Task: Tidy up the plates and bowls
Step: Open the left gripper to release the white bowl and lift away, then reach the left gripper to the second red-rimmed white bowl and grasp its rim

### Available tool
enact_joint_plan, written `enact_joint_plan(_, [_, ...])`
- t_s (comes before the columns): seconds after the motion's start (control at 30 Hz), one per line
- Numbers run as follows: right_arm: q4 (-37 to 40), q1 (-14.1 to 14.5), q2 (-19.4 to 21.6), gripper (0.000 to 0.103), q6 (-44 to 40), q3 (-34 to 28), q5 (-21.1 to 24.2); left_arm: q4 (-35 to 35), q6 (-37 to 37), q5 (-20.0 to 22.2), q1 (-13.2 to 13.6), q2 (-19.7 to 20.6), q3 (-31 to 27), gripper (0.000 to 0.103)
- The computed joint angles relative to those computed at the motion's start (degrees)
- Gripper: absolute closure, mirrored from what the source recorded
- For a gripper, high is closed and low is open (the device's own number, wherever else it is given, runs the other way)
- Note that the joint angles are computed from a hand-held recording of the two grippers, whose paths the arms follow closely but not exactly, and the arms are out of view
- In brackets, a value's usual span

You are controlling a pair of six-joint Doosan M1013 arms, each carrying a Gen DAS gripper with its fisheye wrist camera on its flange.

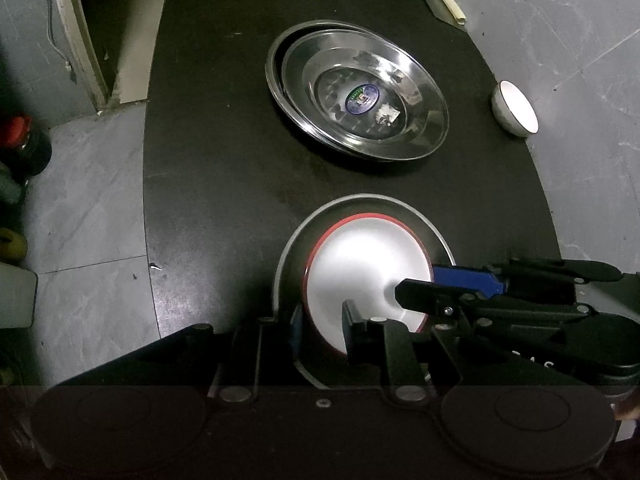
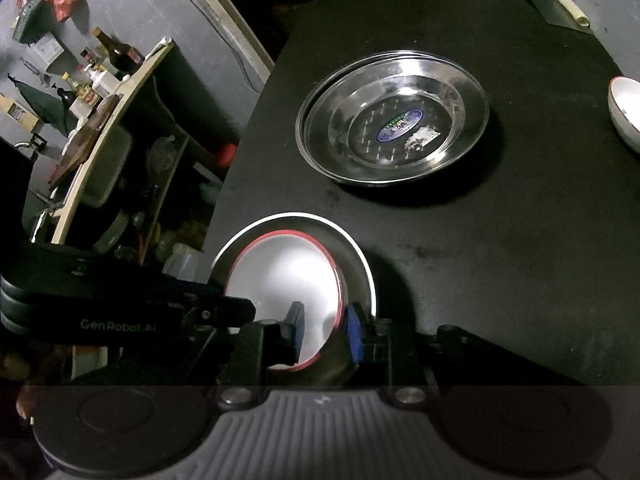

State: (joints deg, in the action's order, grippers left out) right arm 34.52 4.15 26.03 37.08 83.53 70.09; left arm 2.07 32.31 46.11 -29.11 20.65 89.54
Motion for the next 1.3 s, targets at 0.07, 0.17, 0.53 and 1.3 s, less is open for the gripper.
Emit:
enact_joint_plan(0.07, [0.1,0.0,0.0,0.076,0.0,0.0,0.0,1.1,-0.9,0.1,-0.2,-0.1,-0.1,0.081])
enact_joint_plan(0.17, [0.8,-0.2,-0.5,0.073,-0.9,0.4,-0.8,3.9,-2.5,-0.3,-0.6,-0.6,0.0,0.078])
enact_joint_plan(0.53, [11.1,-3.9,-2.4,0.047,-2.8,2.9,-6.7,11.9,-2.3,-1.4,-1.2,0.4,-3.4,0.036])
enact_joint_plan(1.3, [20.7,-6.1,2.5,0.000,16.2,3.5,-35.7,13.0,17.0,0.0,2.9,20.2,-32.2,0.001])
